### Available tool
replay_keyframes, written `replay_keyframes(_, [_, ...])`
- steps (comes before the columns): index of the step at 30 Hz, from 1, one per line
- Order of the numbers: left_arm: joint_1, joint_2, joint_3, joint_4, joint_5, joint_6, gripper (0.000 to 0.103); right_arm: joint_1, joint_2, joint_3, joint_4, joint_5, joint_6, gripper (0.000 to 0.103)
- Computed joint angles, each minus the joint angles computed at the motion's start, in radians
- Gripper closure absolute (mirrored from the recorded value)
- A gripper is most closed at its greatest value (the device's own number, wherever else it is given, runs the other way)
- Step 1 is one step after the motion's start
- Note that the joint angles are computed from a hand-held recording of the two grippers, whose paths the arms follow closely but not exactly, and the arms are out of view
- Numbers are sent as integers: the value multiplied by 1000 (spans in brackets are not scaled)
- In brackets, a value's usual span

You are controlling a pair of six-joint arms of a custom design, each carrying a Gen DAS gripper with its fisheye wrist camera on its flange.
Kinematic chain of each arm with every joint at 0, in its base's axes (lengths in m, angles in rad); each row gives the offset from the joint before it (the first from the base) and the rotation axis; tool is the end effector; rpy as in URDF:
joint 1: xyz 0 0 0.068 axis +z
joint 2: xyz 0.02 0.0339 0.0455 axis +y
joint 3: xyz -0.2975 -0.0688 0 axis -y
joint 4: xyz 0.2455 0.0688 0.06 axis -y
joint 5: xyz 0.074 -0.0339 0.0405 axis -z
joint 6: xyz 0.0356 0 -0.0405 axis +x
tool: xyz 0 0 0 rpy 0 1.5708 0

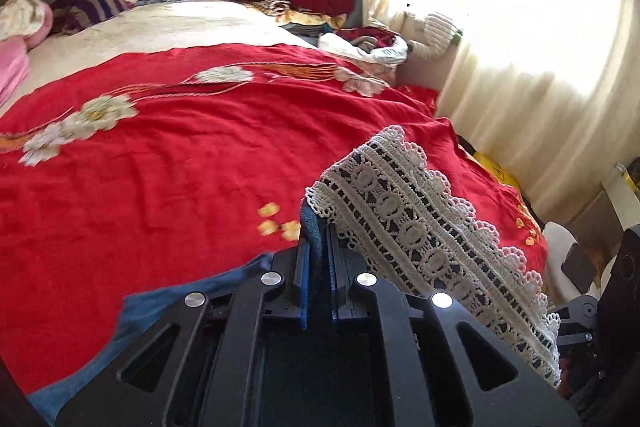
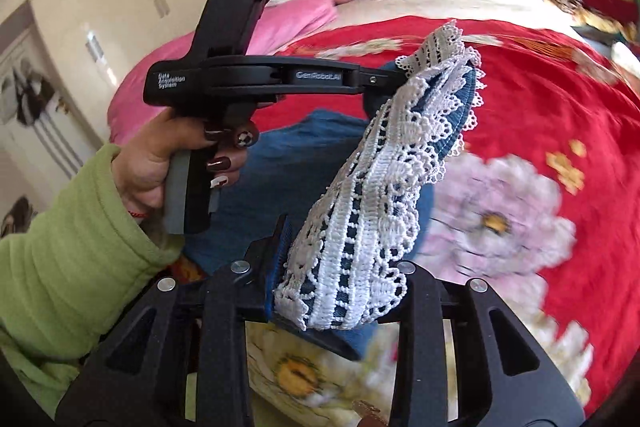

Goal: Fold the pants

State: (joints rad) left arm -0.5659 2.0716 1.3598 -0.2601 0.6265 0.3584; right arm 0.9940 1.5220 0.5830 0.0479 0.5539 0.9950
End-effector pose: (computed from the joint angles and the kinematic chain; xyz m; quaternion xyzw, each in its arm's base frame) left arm 0.3652 -0.2567 0.1746 0.4867 0.7731 -0.3219 0.2486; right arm 0.1599 0.2114 0.1669 0.0916 0.9068 0.1284 0.3909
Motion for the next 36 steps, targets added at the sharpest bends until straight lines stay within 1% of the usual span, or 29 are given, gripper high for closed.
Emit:
replay_keyframes(2, [42,6,-24,21,-19,-2,96,-24,98,100,-63,-40,-42,78])
replay_keyframes(4, [80,17,-37,33,-27,-8,95,-39,158,152,-80,-79,-72,78])
replay_keyframes(6, [130,27,-48,55,-24,-47,93,-45,225,228,-115,-104,-111,78])
replay_keyframes(9, [235,15,-60,86,43,-131,87,-36,294,343,-201,-100,-174,78])
replay_keyframes(11, [311,-1,-79,138,102,-202,82,-33,335,412,-242,-96,-213,78])
replay_keyframes(13, [372,-1,-83,165,153,-251,77,-30,403,508,-300,-109,-254,72])
replay_keyframes(14, [403,8,-76,168,187,-277,73,-31,422,528,-310,-120,-263,71])
replay_keyframes(16, [441,20,-71,165,230,-318,68,-27,462,566,-303,-163,-286,65])
replay_keyframes(17, [457,31,-61,154,238,-332,65,-25,469,579,-302,-175,-299,54])
replay_keyframes(18, [462,37,-57,141,234,-328,64,-18,465,580,-284,-186,-321,49])
replay_keyframes(19, [464,46,-47,124,227,-319,62,-9,457,576,-273,-190,-333,49])
replay_keyframes(20, [464,52,-47,123,222,-316,61,11,458,604,-295,-183,-326,48])
replay_keyframes(22, [457,56,-41,106,226,-316,58,16,396,556,-277,-187,-324,46])
replay_keyframes(23, [454,60,-37,98,238,-309,54,25,380,554,-286,-174,-308,44])
replay_keyframes(26, [433,56,-49,79,234,-266,46,26,287,491,-320,-81,-249,41])
replay_keyframes(27, [428,63,-47,73,230,-258,46,5,248,457,-346,-47,-216,41])
replay_keyframes(29, [411,88,-20,36,231,-244,46,-29,200,403,-359,-27,-163,41])
replay_keyframes(30, [401,103,-2,18,228,-240,45,-76,166,354,-346,-36,-142,41])
replay_keyframes(32, [388,126,20,12,204,-232,41,-161,136,304,-321,-82,-128,41])
replay_keyframes(34, [374,153,60,-17,178,-219,39,-236,124,260,-262,-129,-137,41])
replay_keyframes(36, [369,184,102,-46,178,-222,39,-327,129,225,-192,-198,-163,41])
